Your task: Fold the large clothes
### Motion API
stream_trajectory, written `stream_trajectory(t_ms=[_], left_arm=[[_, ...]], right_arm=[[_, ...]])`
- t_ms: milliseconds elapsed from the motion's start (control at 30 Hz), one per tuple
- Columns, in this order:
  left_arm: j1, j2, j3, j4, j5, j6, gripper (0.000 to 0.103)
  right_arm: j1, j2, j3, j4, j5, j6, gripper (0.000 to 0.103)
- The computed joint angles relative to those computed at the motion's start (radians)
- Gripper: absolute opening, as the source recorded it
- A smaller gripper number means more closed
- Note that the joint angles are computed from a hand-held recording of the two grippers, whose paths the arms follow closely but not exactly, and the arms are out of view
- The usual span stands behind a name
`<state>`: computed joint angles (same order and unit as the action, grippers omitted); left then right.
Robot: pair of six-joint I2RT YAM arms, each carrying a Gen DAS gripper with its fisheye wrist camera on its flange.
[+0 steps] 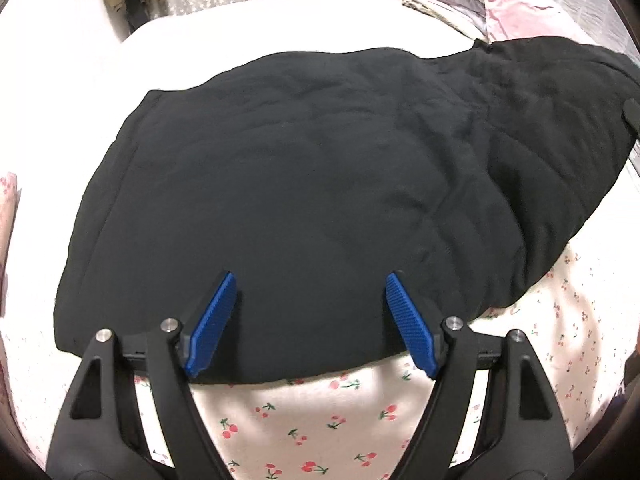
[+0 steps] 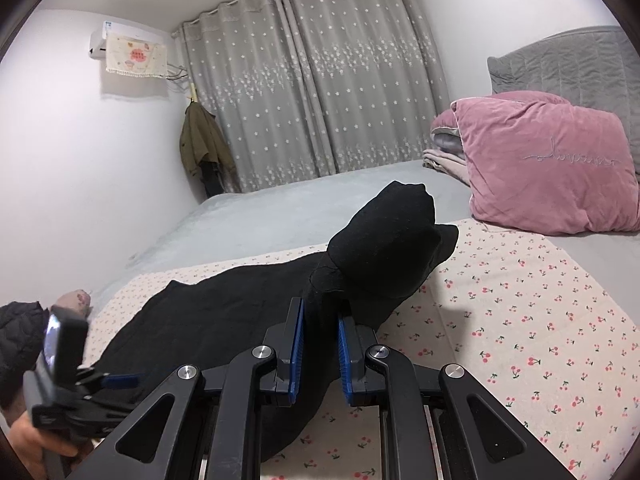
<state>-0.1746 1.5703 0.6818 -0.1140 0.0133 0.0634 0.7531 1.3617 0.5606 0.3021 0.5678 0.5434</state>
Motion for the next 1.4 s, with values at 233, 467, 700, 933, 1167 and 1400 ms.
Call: stream_trajectory(t_ms=[233,467,700,933,1167,1400], left_arm=[[-0.142,0.082,-0.014,0.113,-0.063,-0.012,0.078],[-0.059,0.058,-0.019,0.093,0.026,0.047,0.078],[0.33,0.012,0.035,0.007,0.219,0.131,0.078],[0.575,0.165,0.131,-0.001,0.325,0.243,0.078],[0.783,0.251,0.305,-0.234,0.575,0.315,0.078],[0.94,0.284,0.38,-0.248,0.657,0.281,0.078]], right_arm=[[0.026,0.024,0.054,-0.051,0.037,0.04,0.015],[0.047,0.087,0.123,-0.109,0.099,0.034,0.015],[-0.019,0.088,0.117,-0.138,0.072,0.094,0.015],[-0.064,0.12,0.153,-0.194,0.063,0.144,0.014],[0.094,0.329,0.48,-0.418,0.309,-0.002,0.013],[0.392,0.667,0.908,-0.149,0.529,-0.74,0.002]])
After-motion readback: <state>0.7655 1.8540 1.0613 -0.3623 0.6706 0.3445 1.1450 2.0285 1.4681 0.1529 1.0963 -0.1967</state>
